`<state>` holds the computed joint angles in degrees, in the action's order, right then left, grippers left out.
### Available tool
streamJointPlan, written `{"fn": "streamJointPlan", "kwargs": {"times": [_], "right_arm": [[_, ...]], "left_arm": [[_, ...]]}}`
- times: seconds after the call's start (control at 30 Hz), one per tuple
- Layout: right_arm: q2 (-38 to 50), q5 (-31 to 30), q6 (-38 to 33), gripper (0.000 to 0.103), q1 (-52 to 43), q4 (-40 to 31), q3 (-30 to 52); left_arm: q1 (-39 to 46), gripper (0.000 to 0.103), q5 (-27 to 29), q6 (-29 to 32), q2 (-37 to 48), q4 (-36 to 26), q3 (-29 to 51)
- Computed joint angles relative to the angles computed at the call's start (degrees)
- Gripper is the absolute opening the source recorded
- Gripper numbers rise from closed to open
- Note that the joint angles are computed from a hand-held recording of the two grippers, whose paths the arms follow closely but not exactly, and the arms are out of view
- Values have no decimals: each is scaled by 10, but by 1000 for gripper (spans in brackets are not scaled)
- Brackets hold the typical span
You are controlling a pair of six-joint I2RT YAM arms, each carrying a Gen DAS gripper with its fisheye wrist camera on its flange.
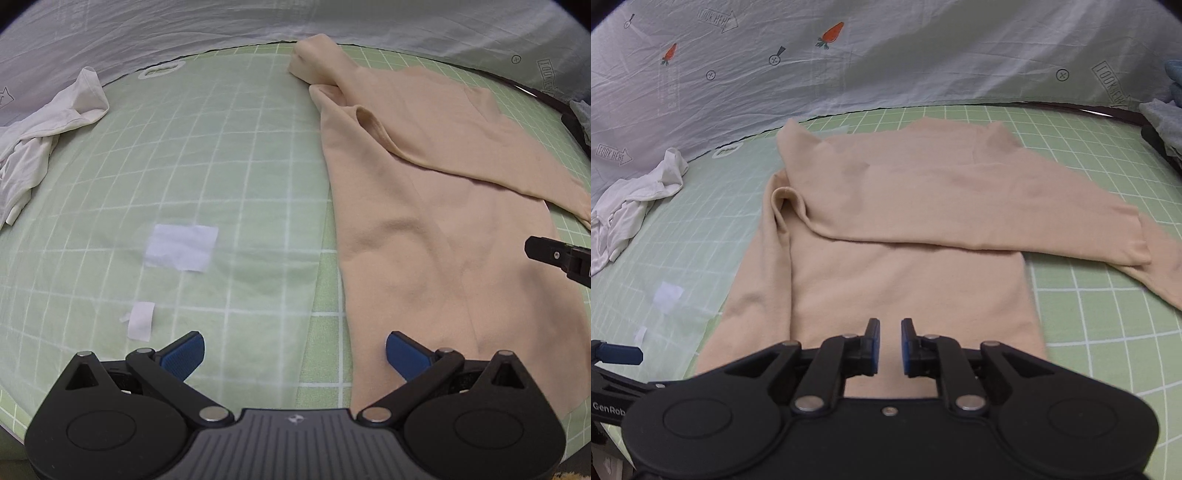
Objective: Fold clothes
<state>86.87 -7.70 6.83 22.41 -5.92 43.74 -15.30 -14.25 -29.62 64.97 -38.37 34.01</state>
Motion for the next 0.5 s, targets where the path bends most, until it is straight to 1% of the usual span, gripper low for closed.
{"fn": "streamJointPlan", "kwargs": {"times": [0.03, 0.1, 0.27, 0.4, 0.5], "right_arm": [[0, 1, 6, 15, -11, 4, 1], [1, 10, 23, 27, -30, 18, 0], [13, 23, 58, 30, -81, 37, 9], [36, 26, 76, 30, -115, 51, 22], [58, 32, 84, 30, -138, 59, 39]], "left_arm": [[10, 103, 1, 6, -2, 3, 2], [26, 103, 5, 10, 0, 11, 7], [82, 103, 26, 30, 36, 41, 29], [119, 103, 43, 52, 77, 71, 59], [150, 103, 61, 71, 124, 97, 98]]}}
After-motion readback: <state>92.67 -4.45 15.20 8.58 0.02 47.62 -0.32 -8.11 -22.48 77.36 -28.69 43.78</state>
